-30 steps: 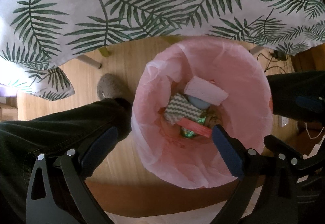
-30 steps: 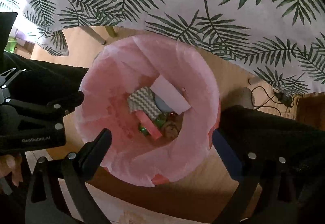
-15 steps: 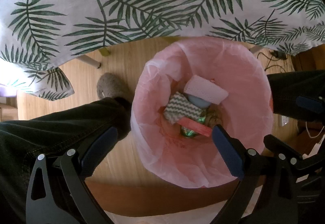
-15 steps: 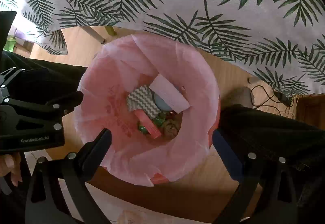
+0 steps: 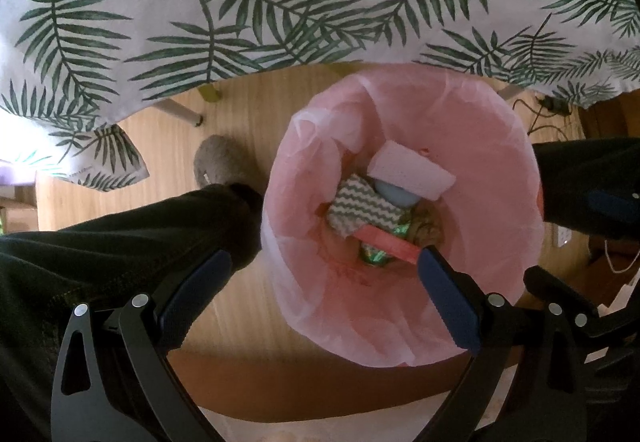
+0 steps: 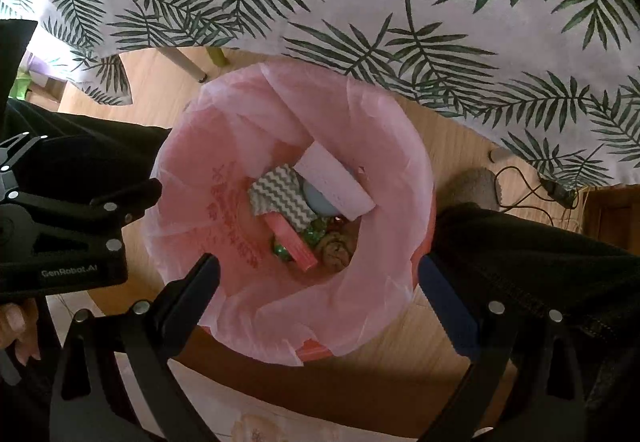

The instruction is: Collect trash

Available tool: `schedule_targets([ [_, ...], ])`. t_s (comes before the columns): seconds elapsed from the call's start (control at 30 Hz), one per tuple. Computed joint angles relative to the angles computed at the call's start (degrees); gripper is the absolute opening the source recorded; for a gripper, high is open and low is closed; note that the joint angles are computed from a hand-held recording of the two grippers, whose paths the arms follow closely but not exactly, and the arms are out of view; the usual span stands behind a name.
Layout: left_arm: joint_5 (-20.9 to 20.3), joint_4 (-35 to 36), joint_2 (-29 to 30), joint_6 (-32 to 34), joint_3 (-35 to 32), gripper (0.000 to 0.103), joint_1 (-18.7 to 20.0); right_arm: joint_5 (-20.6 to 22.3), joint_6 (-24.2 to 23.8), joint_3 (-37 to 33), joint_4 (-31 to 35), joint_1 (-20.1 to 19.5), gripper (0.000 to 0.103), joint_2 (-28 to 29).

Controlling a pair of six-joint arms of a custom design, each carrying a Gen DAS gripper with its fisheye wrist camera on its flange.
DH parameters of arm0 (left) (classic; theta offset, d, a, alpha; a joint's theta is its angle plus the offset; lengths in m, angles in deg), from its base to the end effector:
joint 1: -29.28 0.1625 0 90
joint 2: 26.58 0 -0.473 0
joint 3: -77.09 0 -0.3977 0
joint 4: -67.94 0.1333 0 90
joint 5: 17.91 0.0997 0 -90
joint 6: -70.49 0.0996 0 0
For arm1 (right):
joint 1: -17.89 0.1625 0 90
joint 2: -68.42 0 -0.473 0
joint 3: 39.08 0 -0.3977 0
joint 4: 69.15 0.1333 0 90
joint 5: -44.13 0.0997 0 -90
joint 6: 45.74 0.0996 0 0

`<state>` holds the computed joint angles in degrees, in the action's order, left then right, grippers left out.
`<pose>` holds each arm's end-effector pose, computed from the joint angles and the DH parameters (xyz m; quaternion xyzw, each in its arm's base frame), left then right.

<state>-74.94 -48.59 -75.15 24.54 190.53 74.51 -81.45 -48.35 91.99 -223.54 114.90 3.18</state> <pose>-0.2248 -0.4929 0.0297 0.0838 0.9066 0.0305 0.4124 0.1308 -0.4459 0.1457 0.0837 -0.9484 -0.0002 0.3057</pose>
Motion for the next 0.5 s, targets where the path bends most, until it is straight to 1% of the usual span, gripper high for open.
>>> schedule_targets([
  [0.27, -0.73, -0.84, -1.49, -0.18, 0.42, 0.097, -0.65, 0.6, 0.47, 0.19, 0.73, 0.89, 0.098, -1.49],
  [0.5, -1.88, -1.12, -4.07, -0.27, 1.27, 0.097, -2.84, 0.65, 1.45, -0.04, 4.3, 3.68, 0.098, -4.65],
])
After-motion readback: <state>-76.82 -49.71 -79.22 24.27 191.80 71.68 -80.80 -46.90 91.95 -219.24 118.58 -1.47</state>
